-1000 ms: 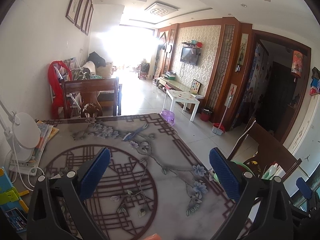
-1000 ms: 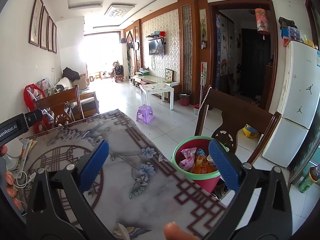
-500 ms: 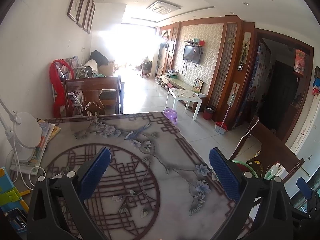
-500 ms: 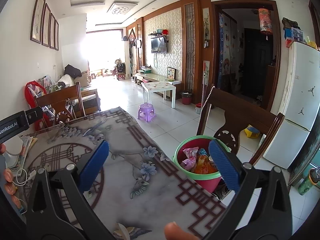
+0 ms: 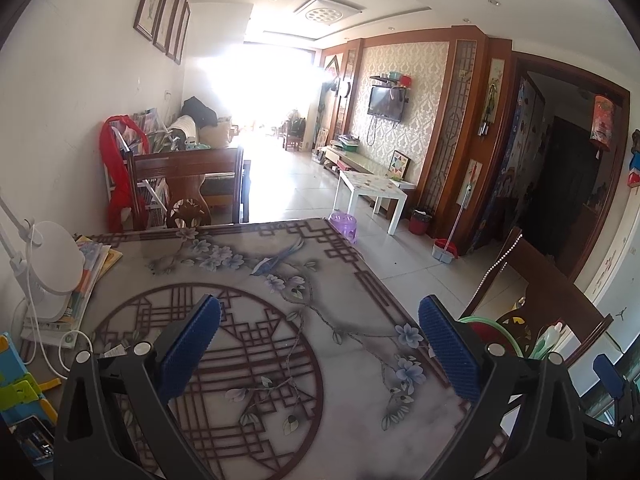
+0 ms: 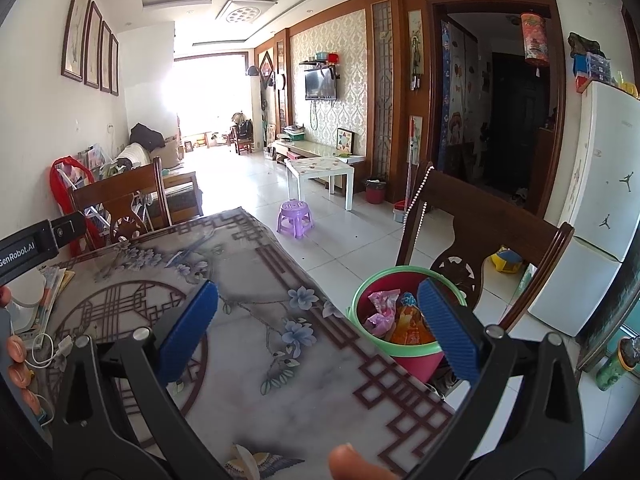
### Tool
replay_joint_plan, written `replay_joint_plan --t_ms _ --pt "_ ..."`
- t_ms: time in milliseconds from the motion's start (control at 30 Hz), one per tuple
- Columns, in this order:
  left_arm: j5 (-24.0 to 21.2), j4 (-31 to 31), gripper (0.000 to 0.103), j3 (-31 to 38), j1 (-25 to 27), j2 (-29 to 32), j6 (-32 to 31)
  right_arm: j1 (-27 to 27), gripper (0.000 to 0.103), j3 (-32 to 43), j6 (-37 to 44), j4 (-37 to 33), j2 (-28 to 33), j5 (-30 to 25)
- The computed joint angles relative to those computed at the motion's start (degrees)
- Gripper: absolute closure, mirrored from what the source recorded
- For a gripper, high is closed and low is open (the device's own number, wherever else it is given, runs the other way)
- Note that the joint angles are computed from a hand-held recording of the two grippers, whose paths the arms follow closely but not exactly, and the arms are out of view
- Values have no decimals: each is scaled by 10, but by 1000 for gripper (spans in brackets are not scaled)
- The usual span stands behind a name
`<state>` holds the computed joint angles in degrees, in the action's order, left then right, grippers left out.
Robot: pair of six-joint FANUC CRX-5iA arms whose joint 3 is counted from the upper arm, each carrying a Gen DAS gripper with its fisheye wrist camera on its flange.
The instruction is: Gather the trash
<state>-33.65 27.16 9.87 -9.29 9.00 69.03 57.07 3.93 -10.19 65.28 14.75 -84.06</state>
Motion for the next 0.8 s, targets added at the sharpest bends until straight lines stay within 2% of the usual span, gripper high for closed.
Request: replay_joint_plan --t_ms 567,700,800 --pt "-27 0 8 15 1 24 -12 -11 5 0 6 -26 2 16" --pt "-71 -66 8 49 13 55 61 -17 5 2 20 -47 7 35" --pt "-89 -182 8 67 24 78 155 -32 5 8 55 -77 20 76"
